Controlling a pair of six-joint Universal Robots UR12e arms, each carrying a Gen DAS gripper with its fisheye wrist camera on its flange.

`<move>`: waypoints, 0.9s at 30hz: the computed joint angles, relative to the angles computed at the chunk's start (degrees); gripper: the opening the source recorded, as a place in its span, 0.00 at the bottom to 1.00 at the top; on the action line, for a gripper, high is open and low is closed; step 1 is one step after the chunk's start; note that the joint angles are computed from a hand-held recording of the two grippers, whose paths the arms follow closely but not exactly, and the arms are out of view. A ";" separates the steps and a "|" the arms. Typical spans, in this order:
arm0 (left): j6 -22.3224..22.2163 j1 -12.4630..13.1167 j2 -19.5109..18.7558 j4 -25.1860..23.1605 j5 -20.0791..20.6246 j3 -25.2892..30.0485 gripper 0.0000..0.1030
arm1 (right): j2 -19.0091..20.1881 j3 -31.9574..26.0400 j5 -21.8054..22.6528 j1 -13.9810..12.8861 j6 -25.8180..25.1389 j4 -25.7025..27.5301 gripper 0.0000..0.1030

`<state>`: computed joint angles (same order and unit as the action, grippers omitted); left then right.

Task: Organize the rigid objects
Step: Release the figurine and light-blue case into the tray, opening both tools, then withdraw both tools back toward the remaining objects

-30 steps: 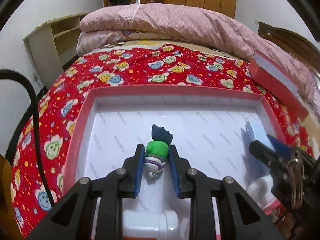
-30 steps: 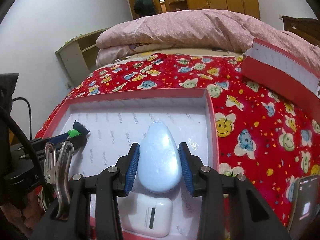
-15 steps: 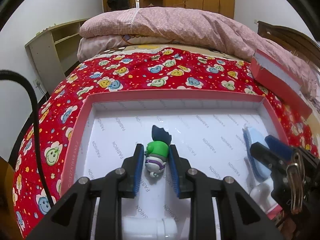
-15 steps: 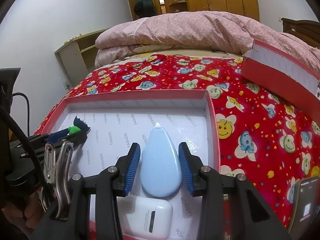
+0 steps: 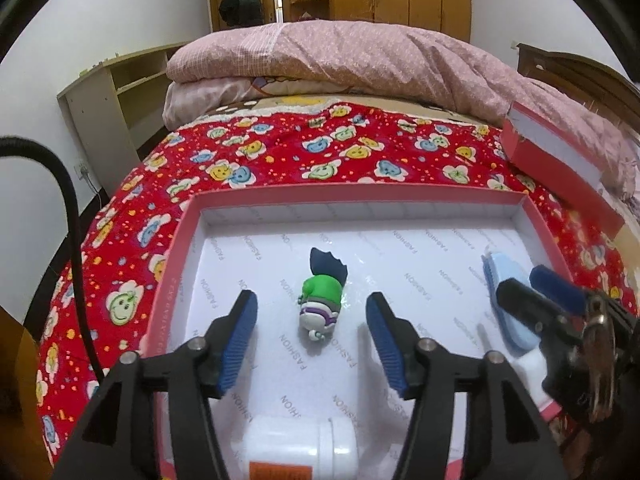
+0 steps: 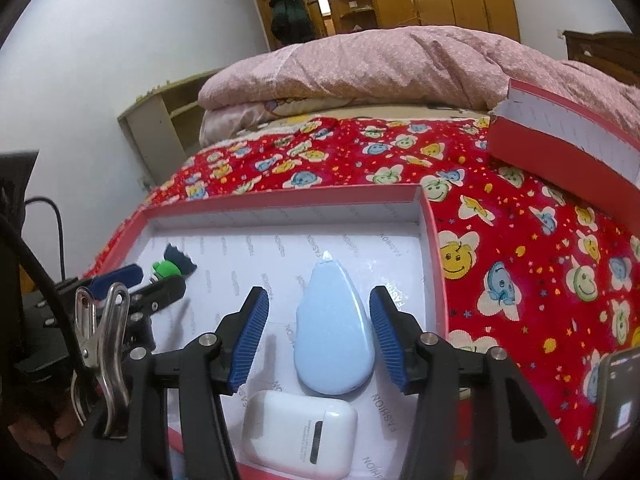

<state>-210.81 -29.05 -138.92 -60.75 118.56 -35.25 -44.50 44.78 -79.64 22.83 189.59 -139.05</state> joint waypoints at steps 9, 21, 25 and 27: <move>-0.54 -0.91 3.00 1.10 1.79 -3.74 0.60 | -1.49 2.15 2.94 -0.34 0.46 -3.89 0.53; -2.19 -2.33 8.12 2.57 2.20 -11.04 0.60 | -5.64 6.48 7.11 0.08 -2.84 -2.60 0.53; -2.26 -3.01 9.61 3.63 2.18 -13.38 0.61 | -7.53 9.03 7.06 0.20 -3.74 -2.44 0.53; -2.57 -3.27 10.23 3.76 2.06 -14.31 0.61 | -8.40 10.24 6.60 0.31 -4.12 -2.34 0.53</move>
